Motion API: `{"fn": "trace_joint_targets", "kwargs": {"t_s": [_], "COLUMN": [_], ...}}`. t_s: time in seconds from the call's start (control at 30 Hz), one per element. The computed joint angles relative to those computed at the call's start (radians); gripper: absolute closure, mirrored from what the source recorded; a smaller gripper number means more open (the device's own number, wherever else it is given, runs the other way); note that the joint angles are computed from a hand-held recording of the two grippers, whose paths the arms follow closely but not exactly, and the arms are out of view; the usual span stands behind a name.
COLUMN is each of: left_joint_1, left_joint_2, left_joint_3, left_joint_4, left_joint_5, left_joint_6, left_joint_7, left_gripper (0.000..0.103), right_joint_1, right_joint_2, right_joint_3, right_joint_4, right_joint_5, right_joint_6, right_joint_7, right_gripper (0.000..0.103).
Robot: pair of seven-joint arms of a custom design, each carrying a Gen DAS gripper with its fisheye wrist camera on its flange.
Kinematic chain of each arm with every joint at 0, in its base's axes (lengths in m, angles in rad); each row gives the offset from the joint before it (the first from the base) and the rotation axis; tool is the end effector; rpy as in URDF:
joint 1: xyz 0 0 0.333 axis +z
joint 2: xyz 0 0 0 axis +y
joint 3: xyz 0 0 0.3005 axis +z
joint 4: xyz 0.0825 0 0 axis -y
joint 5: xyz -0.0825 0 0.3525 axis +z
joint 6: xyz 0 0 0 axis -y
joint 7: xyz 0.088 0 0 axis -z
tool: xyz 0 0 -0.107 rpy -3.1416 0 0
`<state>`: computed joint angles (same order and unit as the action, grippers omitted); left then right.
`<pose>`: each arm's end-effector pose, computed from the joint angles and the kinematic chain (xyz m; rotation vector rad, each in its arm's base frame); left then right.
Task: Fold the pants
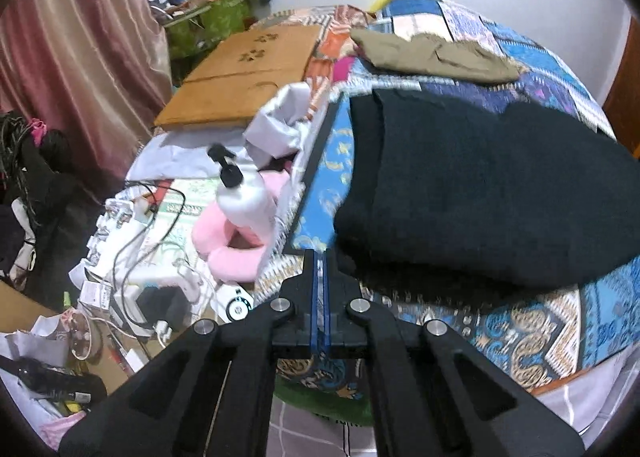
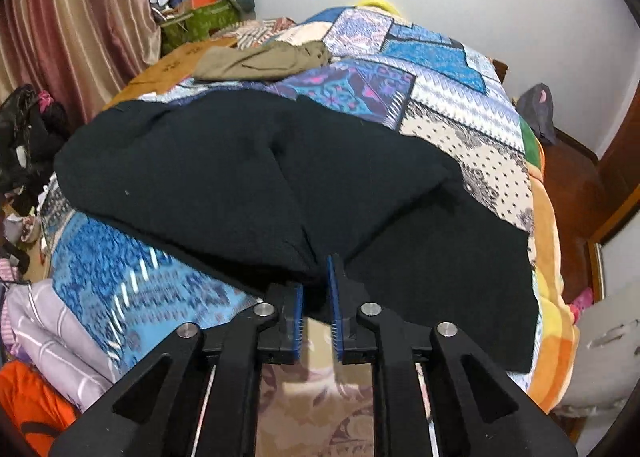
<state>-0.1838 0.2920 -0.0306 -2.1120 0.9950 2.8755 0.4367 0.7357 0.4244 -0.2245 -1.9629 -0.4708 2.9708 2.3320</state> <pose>0.5485 -0.1675 0.3194 -1.8468 1.8230 -0.4925 0.5255 0.3441 0.3296 -2.0333 1.5976 -0.5016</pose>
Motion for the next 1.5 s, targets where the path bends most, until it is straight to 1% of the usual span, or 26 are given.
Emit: {"fn": "trace_joint_targets", "kwargs": {"t_s": [0.07,0.17,0.27,0.37,0.4,0.47,0.57,0.63,0.7,0.73,0.8,0.9,0.93,0.97,1.0,1.13,1.17,1.23,1.3,1.33,1.4,1.43,1.47,1.5], "left_joint_1": [-0.005,-0.007,-0.013,-0.028,-0.037,-0.057,-0.075,-0.092,-0.105,-0.112,-0.124,-0.137,-0.142,-0.162,-0.156,-0.183,-0.188,-0.194,-0.204,-0.208,-0.216,-0.220,-0.225,-0.229], "left_joint_2": [-0.010,-0.011,0.010,0.054,0.065,0.103,0.172,0.227,0.286,0.309,0.367,0.464,0.497,0.538,0.556,0.655,0.681,0.708,0.750,0.761,0.789,0.797,0.804,0.808], "left_joint_3": [0.001,-0.012,-0.036,-0.058,-0.057,-0.061,-0.074,-0.077,-0.085,-0.084,-0.091,-0.109,-0.116,-0.101,-0.121,-0.118,-0.118,-0.118,-0.117,-0.114,-0.113,-0.110,-0.106,-0.103], "left_joint_4": [0.017,0.058,0.123,0.208,0.228,0.295,0.402,0.483,0.565,0.597,0.676,0.807,0.853,0.912,0.935,1.078,1.119,1.158,1.218,1.234,1.274,1.283,1.294,1.300], "left_joint_5": [0.005,-0.004,-0.048,-0.112,-0.123,-0.155,-0.230,-0.278,-0.329,-0.351,-0.400,-0.480,-0.507,-0.564,-0.552,-0.613,-0.628,-0.656,-0.679,-0.687,-0.704,-0.709,-0.713,-0.716], "left_joint_6": [-0.011,-0.020,-0.035,-0.055,-0.058,-0.073,-0.084,-0.098,-0.116,-0.125,-0.147,-0.194,-0.214,-0.235,-0.250,-0.311,-0.330,-0.346,-0.373,-0.381,-0.400,-0.405,-0.411,-0.416], "left_joint_7": [-0.007,0.006,0.064,0.149,0.167,0.214,0.299,0.350,0.405,0.428,0.483,0.571,0.601,0.652,0.653,0.736,0.755,0.781,0.807,0.815,0.838,0.845,0.850,0.855], "left_gripper": [0.102,0.102,0.101,0.099,0.099,0.098,0.092,0.087,0.083,0.080,0.079,0.078,0.077,0.076,0.074,0.071,0.069,0.059,0.058,0.058,0.058,0.058,0.058,0.058], "right_joint_1": [0.033,0.023,-0.011,-0.057,-0.070,-0.101,-0.142,-0.161,-0.177,-0.188,-0.211,-0.224,-0.231,-0.233,-0.236,-0.234,-0.232,-0.226,-0.220,-0.217,-0.213,-0.212,-0.211,-0.212], "right_joint_2": [-0.021,-0.054,-0.078,-0.078,-0.071,-0.048,0.013,0.059,0.111,0.138,0.197,0.272,0.299,0.323,0.348,0.452,0.476,0.526,0.588,0.615,0.636,0.638,0.644,0.648], "right_joint_3": [-0.043,-0.050,-0.037,-0.009,0.000,0.028,0.079,0.105,0.133,0.150,0.187,0.209,0.220,0.226,0.230,0.234,0.233,0.226,0.220,0.216,0.206,0.203,0.196,0.195], "right_joint_4": [-0.022,-0.043,-0.044,-0.007,0.015,0.060,0.157,0.218,0.286,0.322,0.403,0.511,0.552,0.589,0.628,0.814,0.860,0.955,1.069,1.116,1.147,1.149,1.156,1.164], "right_joint_5": [-0.041,-0.090,-0.132,-0.154,-0.160,-0.144,-0.069,-0.004,0.062,0.095,0.161,0.235,0.263,0.287,0.309,0.382,0.395,0.409,0.421,0.424,0.427,0.430,0.430,0.433], "right_joint_6": [-0.020,-0.051,-0.051,-0.050,-0.048,-0.048,-0.058,-0.066,-0.077,-0.089,-0.129,-0.195,-0.221,-0.244,-0.270,-0.427,-0.463,-0.537,-0.622,-0.648,-0.655,-0.648,-0.650,-0.649], "right_joint_7": [0.043,0.095,0.144,0.162,0.162,0.134,0.045,-0.025,-0.091,-0.127,-0.202,-0.281,-0.309,-0.331,-0.356,-0.453,-0.478,-0.520,-0.549,-0.559,-0.571,-0.570,-0.565,-0.563], "right_gripper": [0.075,0.075,0.075,0.075,0.075,0.075,0.074,0.070,0.063,0.062,0.062,0.062,0.062,0.062,0.062,0.062,0.062,0.062,0.062,0.062,0.063,0.065,0.076,0.083]}}
